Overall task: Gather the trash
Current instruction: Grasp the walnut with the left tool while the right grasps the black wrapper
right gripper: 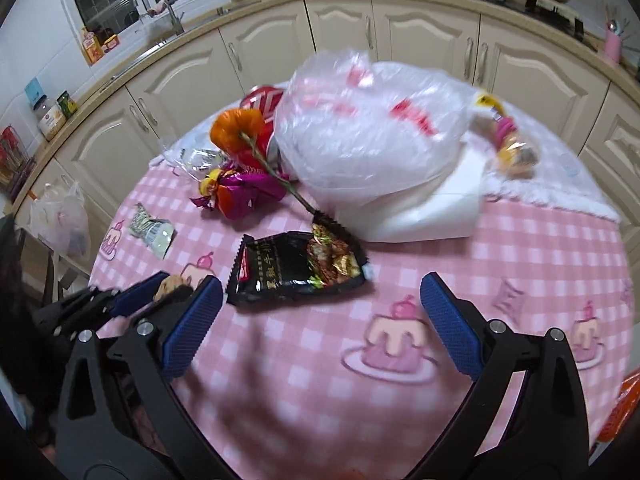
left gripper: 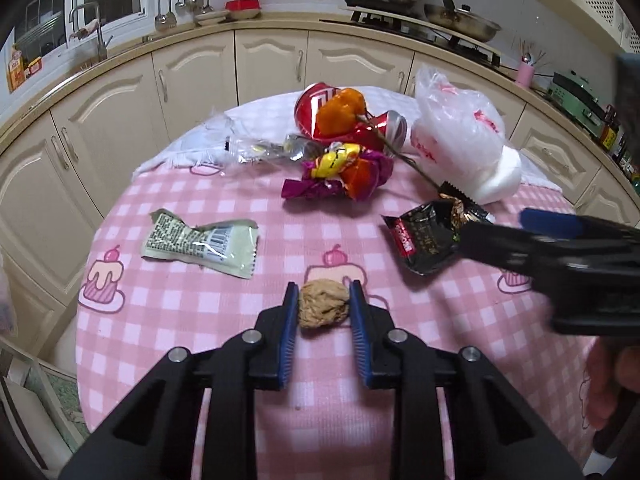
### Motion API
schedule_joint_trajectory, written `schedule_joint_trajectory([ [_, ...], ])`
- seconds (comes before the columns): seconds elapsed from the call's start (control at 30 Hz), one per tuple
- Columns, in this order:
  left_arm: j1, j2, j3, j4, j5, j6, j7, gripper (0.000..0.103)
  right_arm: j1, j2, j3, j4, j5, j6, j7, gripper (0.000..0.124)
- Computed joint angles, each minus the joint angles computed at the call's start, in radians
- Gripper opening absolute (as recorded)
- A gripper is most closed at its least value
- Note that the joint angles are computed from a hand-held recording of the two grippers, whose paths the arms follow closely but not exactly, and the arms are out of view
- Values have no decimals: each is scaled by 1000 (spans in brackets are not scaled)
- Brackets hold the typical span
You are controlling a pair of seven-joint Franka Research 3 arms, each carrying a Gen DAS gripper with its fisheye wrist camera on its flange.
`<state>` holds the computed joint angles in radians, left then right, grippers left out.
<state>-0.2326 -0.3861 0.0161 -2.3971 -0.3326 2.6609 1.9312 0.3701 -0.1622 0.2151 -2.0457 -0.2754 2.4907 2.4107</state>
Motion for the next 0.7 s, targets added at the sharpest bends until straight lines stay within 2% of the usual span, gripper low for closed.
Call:
schedule_joint_trajectory([
  [0.1,-3,0,12,5,-25,-11,5,24,4,53,-4,29,5,29,10,96],
  [0.17,2,-1,11,4,-26,-13,3,24,10,81,-4,52,-35,20,40,71],
  [0.2,4,-3,11,4,-27,-16,1,24,14,85,-3,56,-76,19,63,65],
  [0.23,6,-5,10,2,-28,-17,-3,24,20,84,-9,53,-70,27,62,43],
  [0.27,7,-6,13,2,-31,-19,-1,24,26,74,-19,35,-37,54,45,27],
  [0.37,11,-11,11,-2,-32,-20,-6,24,32,39,-34,-14,36,95,-13,19],
  [0.53,5,-16,10,-3,-33,-23,-6,24,21,-26,-37,-101,152,170,-88,14],
  [0.7,-4,-33,6,-8,-31,-13,-8,24,-2,-94,-20,-171,213,225,-116,11],
])
